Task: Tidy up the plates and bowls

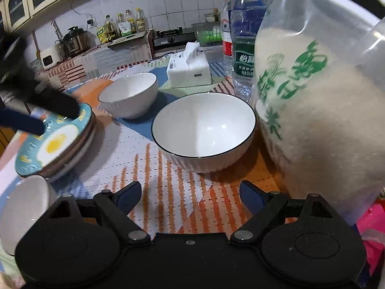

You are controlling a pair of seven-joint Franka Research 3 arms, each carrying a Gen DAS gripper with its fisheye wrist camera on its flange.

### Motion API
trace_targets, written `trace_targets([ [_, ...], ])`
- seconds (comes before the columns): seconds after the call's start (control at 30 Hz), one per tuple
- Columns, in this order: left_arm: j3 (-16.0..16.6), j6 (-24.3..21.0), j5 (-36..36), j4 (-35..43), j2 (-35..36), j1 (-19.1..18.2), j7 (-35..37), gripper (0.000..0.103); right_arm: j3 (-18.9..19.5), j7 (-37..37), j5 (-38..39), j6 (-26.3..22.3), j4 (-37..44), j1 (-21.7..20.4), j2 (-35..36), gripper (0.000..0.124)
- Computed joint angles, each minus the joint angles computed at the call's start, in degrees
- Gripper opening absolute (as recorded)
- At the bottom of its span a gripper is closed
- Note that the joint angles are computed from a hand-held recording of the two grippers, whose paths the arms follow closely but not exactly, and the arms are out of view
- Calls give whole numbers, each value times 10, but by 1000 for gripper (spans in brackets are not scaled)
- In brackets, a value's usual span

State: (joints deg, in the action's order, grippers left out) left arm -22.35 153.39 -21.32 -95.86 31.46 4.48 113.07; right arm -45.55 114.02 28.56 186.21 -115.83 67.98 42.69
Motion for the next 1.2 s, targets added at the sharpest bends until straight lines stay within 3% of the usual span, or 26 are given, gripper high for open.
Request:
trace_targets([
  [0.2,5,1,29,77,78,-35,-40,66,-8,28,-20,-29,39,-12,35,91],
  [0.33,16,4,63,118,117,-58,-80,61,-5,51,-37,-24,60,-25,56,91],
  [0.43,6,9,77,134,137,-56,-89,47,-15,61,-45,-28,72,-21,77,91],
  [0.5,-4,-21,81,158,153,-49,-87,25,-22,67,-49,-23,74,-17,90,91],
  [0.6,-7,-46,76,177,166,-47,-93,19,-28,68,-52,-21,78,-13,103,90],
  [0.73,-6,-14,79,166,167,-51,-86,19,-29,62,-54,-27,89,-14,115,90],
  [0.87,-14,-10,79,168,172,-47,-86,13,-36,70,-61,-37,94,-10,121,90],
  [1.2,-7,-64,72,183,168,-35,-99,9,-26,75,-76,-29,89,-21,110,90],
])
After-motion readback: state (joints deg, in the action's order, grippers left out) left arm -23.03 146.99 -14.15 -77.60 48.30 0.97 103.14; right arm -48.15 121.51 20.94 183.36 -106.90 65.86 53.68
